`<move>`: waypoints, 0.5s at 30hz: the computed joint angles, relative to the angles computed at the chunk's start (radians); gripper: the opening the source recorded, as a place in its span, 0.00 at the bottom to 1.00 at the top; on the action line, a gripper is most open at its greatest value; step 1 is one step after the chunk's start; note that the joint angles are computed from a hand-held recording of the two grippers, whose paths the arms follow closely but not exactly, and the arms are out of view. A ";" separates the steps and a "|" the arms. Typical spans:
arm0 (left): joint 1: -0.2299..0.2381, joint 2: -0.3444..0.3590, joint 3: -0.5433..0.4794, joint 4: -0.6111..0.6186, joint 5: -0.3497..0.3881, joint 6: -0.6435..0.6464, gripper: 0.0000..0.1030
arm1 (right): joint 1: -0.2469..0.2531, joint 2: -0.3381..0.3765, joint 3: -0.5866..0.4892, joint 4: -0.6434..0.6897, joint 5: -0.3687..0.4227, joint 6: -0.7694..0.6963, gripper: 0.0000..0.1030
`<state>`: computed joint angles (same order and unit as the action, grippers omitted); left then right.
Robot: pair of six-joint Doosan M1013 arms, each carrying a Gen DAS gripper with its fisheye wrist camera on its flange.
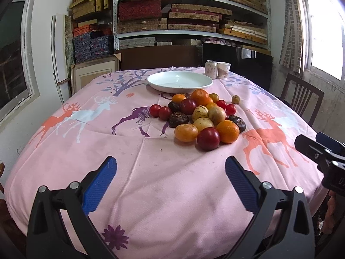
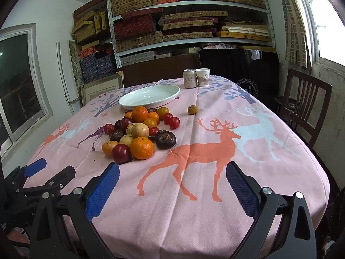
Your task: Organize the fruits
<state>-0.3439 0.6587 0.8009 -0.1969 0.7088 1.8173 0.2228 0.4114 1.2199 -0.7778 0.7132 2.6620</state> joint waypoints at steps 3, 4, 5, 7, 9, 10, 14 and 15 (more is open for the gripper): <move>0.023 0.019 -0.043 -0.172 0.091 0.089 0.96 | 0.001 0.001 -0.003 -0.026 -0.007 -0.010 0.97; 0.024 0.022 -0.049 -0.189 0.096 0.104 0.96 | 0.002 0.002 -0.004 -0.040 -0.011 -0.012 0.97; 0.020 0.023 -0.052 -0.182 0.088 0.122 0.96 | 0.002 0.006 -0.009 -0.048 -0.010 -0.021 0.97; 0.008 0.028 -0.063 -0.139 0.069 0.150 0.96 | -0.003 0.020 -0.035 -0.001 0.003 -0.097 0.97; -0.002 0.047 -0.102 -0.093 0.087 0.155 0.96 | -0.015 0.036 -0.065 0.092 0.011 -0.202 0.96; -0.005 0.058 -0.127 -0.074 0.100 0.154 0.96 | -0.020 0.044 -0.081 0.122 0.023 -0.237 0.96; -0.005 0.109 -0.230 -0.085 0.185 0.195 0.96 | -0.043 0.072 -0.130 0.221 0.058 -0.344 0.96; -0.006 0.117 -0.245 -0.076 0.189 0.198 0.96 | -0.048 0.077 -0.138 0.237 0.060 -0.360 0.96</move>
<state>-0.3498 0.7760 0.5562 -0.2726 0.8978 2.0151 0.1747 0.4883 1.0822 -0.5409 0.7731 2.3019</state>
